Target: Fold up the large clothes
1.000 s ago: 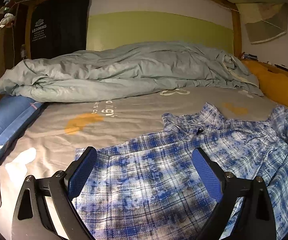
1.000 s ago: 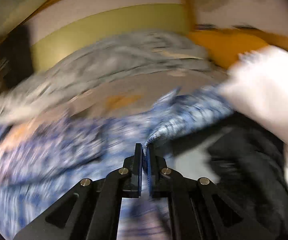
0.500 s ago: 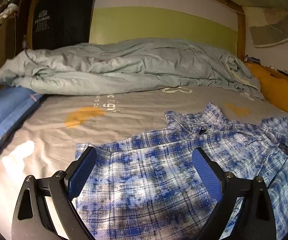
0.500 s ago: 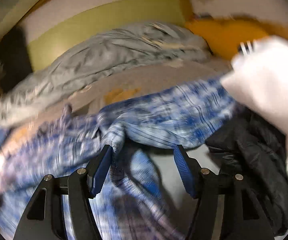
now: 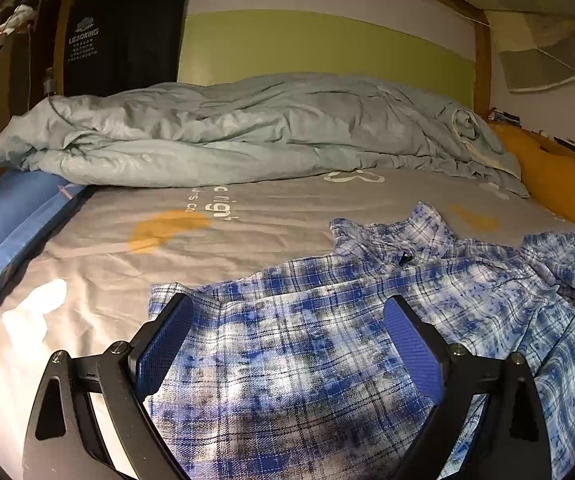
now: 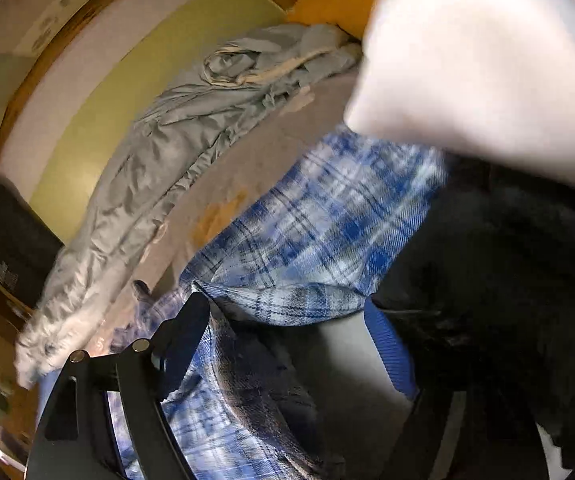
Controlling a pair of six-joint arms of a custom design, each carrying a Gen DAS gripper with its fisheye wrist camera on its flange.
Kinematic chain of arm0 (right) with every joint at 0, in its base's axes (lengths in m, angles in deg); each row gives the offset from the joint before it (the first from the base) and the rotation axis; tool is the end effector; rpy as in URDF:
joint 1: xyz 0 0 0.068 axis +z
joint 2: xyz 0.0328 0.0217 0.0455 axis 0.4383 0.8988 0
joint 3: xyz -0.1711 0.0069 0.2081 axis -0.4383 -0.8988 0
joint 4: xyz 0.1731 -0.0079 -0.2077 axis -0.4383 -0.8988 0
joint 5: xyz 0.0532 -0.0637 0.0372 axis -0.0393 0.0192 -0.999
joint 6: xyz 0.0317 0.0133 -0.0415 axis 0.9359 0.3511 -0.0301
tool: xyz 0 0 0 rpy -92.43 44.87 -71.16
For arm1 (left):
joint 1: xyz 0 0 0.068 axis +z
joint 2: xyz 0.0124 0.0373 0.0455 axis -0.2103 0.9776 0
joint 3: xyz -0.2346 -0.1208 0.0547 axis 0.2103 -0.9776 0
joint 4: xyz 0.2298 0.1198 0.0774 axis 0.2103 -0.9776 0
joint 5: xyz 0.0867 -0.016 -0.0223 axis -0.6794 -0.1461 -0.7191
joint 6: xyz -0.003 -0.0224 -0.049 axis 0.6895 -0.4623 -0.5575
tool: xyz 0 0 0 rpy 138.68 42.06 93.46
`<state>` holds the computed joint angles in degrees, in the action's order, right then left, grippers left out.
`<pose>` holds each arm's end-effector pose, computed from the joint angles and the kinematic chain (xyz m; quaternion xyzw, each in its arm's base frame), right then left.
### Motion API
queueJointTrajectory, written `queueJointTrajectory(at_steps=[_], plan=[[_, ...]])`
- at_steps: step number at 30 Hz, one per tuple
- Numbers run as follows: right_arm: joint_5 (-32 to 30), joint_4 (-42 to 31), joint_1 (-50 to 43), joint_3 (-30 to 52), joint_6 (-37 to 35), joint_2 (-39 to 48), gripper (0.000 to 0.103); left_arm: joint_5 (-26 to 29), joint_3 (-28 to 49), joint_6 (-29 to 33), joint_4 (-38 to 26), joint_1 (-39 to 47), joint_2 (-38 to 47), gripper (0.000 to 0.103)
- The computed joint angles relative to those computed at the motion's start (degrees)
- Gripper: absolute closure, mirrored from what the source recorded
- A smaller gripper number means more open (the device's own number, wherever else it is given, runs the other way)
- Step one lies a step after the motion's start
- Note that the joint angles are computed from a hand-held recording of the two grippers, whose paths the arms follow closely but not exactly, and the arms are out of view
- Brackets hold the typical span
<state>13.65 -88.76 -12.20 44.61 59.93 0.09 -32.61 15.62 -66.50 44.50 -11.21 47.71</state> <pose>0.1642 -0.1046 0.2096 0.2912 0.8492 0.1796 0.4023 0.2351 0.0013 0.2142 0.0077 0.8726 -0.0283 0.4876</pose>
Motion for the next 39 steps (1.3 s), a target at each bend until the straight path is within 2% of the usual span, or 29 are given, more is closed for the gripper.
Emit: queueJointTrajectory(at_steps=[3, 5, 8, 9, 10, 11, 14, 15, 16, 17, 18, 19, 21, 23, 25, 27, 30, 34, 37, 39], plan=[[-2.3, 1.6, -3.7, -2.2, 2.3, -1.2, 0.022, 0.8, 0.6, -0.6, -0.7, 0.7, 1.0, 0.008], [-3.0, 3.3, -4.6, -1.4, 5.2, 3.9, 0.022, 1.1, 0.5, -0.8, -0.6, 0.8, 0.9, 0.008], [-5.3, 6.8, -8.1, -2.4, 14.1, 6.7, 0.022, 0.5, 0.3, -0.6, -0.3, 0.4, 0.6, 0.008], [-4.1, 9.9, -9.0, -3.8, 20.6, 5.7, 0.022, 0.3, 0.3, -0.5, -0.3, 0.2, 0.8, 0.008], [-1.6, 10.8, -8.3, -3.8, 23.8, 5.7, 0.022, 0.0, 0.4, -0.5, -0.4, 0.0, 1.1, 0.008], [2.2, 10.7, -6.1, -2.8, 25.2, 6.5, 0.022, -0.3, 0.5, -0.5, -0.5, -0.2, 1.4, 0.008], [12.2, 10.0, 1.5, 1.1, 23.2, 10.3, 0.021, 0.5, 0.9, -0.8, -1.1, 0.4, 1.9, 0.008], [15.2, 10.8, 3.8, 1.3, 22.2, 10.6, 0.035, 0.8, 0.9, -0.9, -1.1, 0.6, 1.8, 0.008], [18.1, 11.3, 6.1, 1.6, 20.3, 11.2, 0.068, 0.9, 0.8, -1.0, -1.0, 0.8, 1.7, 0.008], [19.6, 11.4, 7.8, 2.3, 18.0, 12.5, 0.083, 0.9, 0.8, -1.1, -1.0, 0.8, 1.5, 0.008], [20.8, 10.5, 9.5, 3.4, 15.8, 14.3, 0.092, 0.9, 0.7, -1.1, -1.0, 0.9, 1.4, 0.008], [20.6, 10.6, 9.9, 3.3, 15.1, 14.2, 0.095, 0.8, 0.7, -1.1, -1.0, 0.9, 1.4, 0.008], [18.6, 12.7, 10.8, 1.4, 13.8, 9.2, 0.097, -0.5, 0.9, -1.2, -1.1, 0.3, 1.6, 0.008], [24.2, 10.3, 16.1, 2.1, 10.5, 3.2, 0.097, -0.8, 0.8, -1.1, -1.2, 0.1, 1.7, 0.008], [30.7, 8.4, 26.3, 3.7, 5.9, -5.1, 0.097, -1.0, 0.7, -0.9, -1.1, 0.0, 1.5, 0.008], [30.3, 4.8, 35.3, 8.1, 3.1, -6.9, 0.097, -1.3, 0.6, -0.8, -1.0, -0.3, 1.2, 0.008], [31.1, 1.8, 50.4, 13.3, 2.2, -4.4, 0.097, -1.9, 0.3, -0.7, -0.9, -0.6, 0.5, 0.008], [41.0, 3.5, 70.8, 14.4, 1.0, 6.3, 0.097, -2.3, 0.0, -0.4, -0.8, -0.6, -0.2, 0.008], [50.9, 10.3, 75.1, 9.2, 3.7, 8.0, 0.097, -2.1, 0.0, -0.4, -0.7, -0.4, -0.4, 0.008], [50.7, 9.8, 72.8, 7.5, 5.3, 7.2, 0.097, -2.3, -0.1, -0.4, -0.7, -0.5, -0.5, 0.008]])
